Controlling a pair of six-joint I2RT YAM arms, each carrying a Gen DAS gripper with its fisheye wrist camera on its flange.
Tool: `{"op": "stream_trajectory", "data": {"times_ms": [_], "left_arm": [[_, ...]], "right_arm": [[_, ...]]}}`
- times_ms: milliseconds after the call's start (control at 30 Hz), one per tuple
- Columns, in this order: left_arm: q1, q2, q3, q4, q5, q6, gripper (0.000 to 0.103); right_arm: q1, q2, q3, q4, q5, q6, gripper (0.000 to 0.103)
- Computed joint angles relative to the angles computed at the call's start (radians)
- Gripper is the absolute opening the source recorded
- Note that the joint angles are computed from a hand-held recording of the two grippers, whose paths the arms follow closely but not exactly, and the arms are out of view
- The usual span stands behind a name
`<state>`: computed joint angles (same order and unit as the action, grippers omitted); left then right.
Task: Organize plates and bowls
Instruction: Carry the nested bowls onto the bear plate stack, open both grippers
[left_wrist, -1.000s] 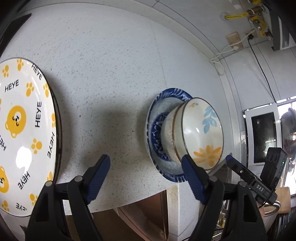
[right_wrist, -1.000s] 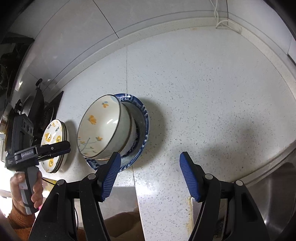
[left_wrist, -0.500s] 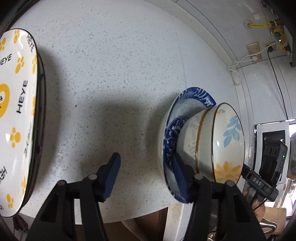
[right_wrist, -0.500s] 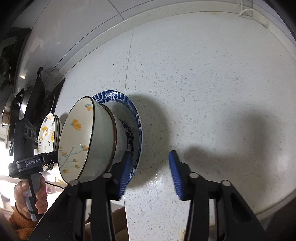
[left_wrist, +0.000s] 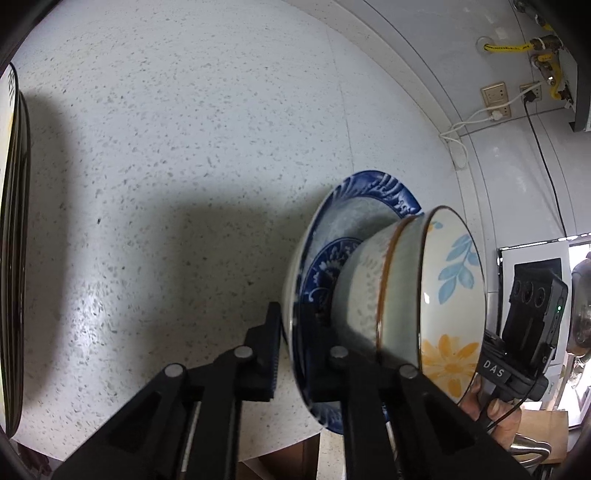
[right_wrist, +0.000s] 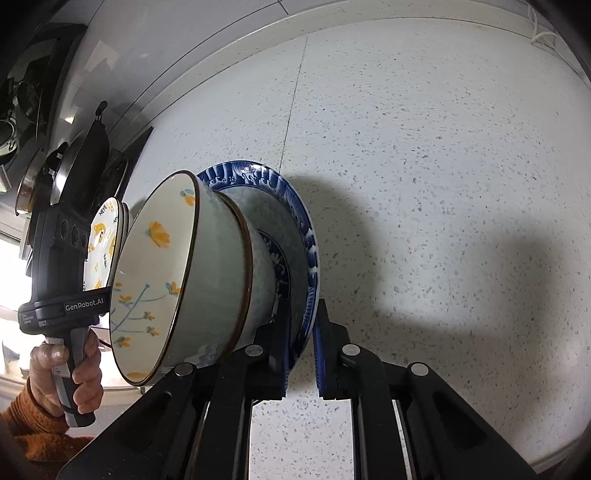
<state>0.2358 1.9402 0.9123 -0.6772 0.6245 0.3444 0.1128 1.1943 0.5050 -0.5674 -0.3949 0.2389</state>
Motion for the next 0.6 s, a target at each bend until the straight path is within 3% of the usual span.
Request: {"op": "stream_trajectory", "data": {"times_ms": [300,600], "left_arm": [[-0.020,0.005,0.024,-0.031,-0.033,0.033,0.009],[-0.071,-0.035,0.003,-0.001,-0.079,0.029,0.009]], "right_arm": [[0.010,-0.016,-0.024,0.024,0.014,0.030,0.011],[0.076,-0.058,-0.051,0.056,0.054,0.168,0.010]]}}
